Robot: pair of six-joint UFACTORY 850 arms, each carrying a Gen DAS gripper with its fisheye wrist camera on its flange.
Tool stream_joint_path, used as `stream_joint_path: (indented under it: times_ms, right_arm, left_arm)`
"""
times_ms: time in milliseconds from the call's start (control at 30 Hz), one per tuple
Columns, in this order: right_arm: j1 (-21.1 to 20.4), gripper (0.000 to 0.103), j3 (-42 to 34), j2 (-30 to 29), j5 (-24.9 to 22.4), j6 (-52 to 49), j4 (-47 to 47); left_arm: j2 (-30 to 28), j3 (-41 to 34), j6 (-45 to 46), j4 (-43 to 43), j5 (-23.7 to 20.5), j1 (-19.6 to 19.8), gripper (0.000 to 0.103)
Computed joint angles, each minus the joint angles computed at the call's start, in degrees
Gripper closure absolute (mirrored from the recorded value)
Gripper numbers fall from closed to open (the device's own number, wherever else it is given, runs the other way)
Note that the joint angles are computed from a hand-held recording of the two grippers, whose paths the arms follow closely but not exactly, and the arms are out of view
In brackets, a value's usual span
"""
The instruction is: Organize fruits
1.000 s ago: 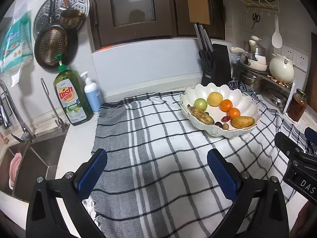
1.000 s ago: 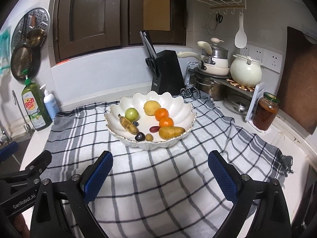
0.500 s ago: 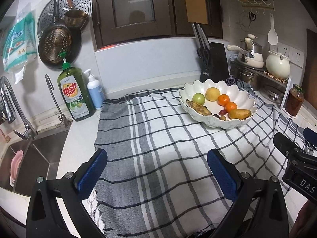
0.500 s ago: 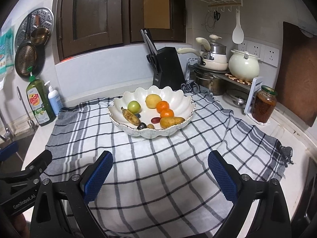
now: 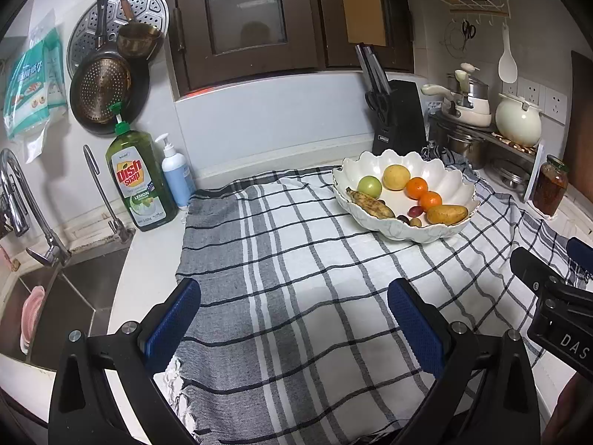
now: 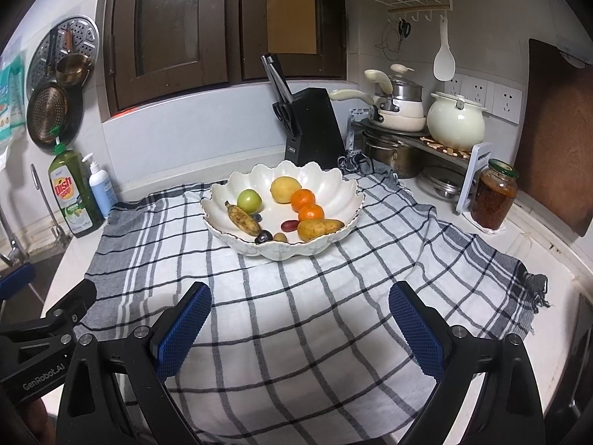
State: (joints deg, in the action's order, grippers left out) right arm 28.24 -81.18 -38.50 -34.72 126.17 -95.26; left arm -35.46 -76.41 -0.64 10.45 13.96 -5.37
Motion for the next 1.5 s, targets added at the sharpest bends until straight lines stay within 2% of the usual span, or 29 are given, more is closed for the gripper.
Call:
stream_joint_path:
  times_ms: [1167,1500]
  right_arm:
    - [-0.08,0.005,0.02,0.06,0.23,-0.41,0.60]
    - [-0.21,0.005,0.09,0.14,0.45,-0.45,0.65]
  left_arm:
    - [-0.28,-0.35,-0.15,0.26,-1.31,-0.26,0.000]
    - [-1.14,-1.65,-3.45,3.59,-2.89,-0.23,0.000]
